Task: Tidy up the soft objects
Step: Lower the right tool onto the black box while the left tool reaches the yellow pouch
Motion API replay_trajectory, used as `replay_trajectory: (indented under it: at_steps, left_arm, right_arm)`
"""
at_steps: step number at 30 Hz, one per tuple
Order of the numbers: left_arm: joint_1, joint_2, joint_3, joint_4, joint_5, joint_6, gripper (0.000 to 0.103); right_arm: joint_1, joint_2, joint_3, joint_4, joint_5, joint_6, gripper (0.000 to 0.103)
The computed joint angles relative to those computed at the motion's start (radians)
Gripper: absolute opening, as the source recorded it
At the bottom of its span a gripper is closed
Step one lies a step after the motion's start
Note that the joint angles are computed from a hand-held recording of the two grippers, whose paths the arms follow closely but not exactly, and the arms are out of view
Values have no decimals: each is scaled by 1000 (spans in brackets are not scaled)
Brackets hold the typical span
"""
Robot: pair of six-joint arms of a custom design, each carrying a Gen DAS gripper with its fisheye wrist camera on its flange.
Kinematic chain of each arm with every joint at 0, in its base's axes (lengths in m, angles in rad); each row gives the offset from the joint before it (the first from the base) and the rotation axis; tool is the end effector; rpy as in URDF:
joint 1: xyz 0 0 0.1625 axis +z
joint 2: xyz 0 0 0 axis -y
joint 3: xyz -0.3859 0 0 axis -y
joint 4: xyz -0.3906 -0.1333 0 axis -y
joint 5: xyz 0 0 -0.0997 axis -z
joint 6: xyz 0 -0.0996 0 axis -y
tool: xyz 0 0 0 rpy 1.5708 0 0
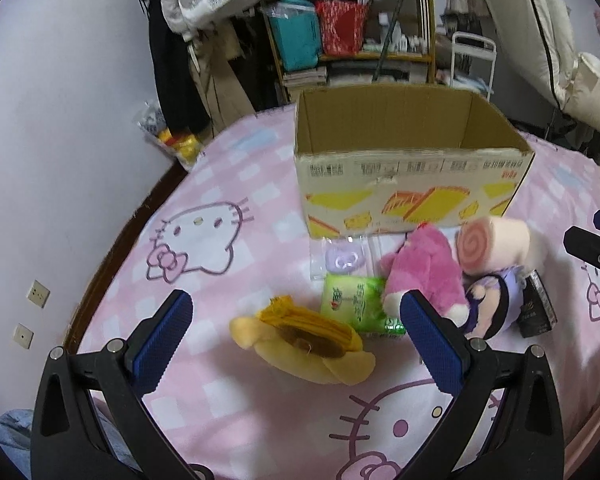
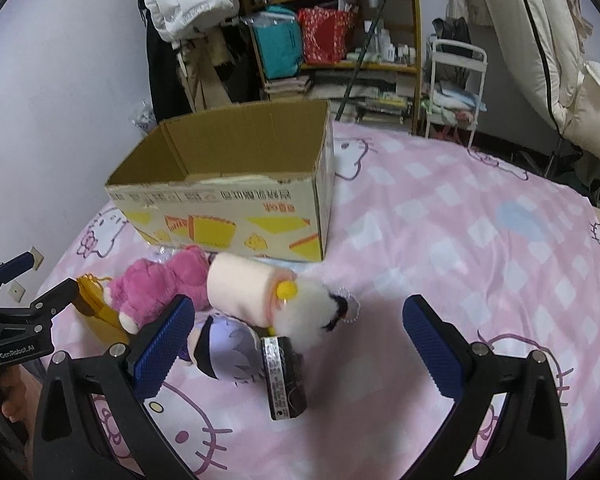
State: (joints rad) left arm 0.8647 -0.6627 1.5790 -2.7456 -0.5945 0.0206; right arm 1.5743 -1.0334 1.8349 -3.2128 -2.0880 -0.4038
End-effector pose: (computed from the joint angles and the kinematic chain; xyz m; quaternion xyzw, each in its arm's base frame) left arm -0.2593 -0.6366 0.0616 0.2548 0.8401 -0.2635 0.3998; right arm 0.0862 -0.6000 0.2299 0.0763 -0.8855 0.3401 0.3072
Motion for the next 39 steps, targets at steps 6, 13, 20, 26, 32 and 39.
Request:
replay_trajectory:
  at_steps: [6,13,20,26,32,39]
  left_arm:
    - [18,10,-41,135,-19,-66,102]
    - [39,22,-85,261,-52,-137,102]
    - [43,39,-108,317,-29,-167,102]
    - [55,55,-137,376,-32,-188,102]
    - [64,66,-161,439,-33,-216,102]
    - [75,91,-203,522,-24,-251,102]
  right_arm:
    - [-8,16,-31,93,-36,27,103]
    - [-11,44,-68,195,-78,49,103]
    - [-20,55,-90,295,-117,105,97]
    - [-28,53,-97,341,-109,124,86]
    - [-35,51,-107,407,-97,148,71]
    - [-60,39,-119,484,-27,181,23]
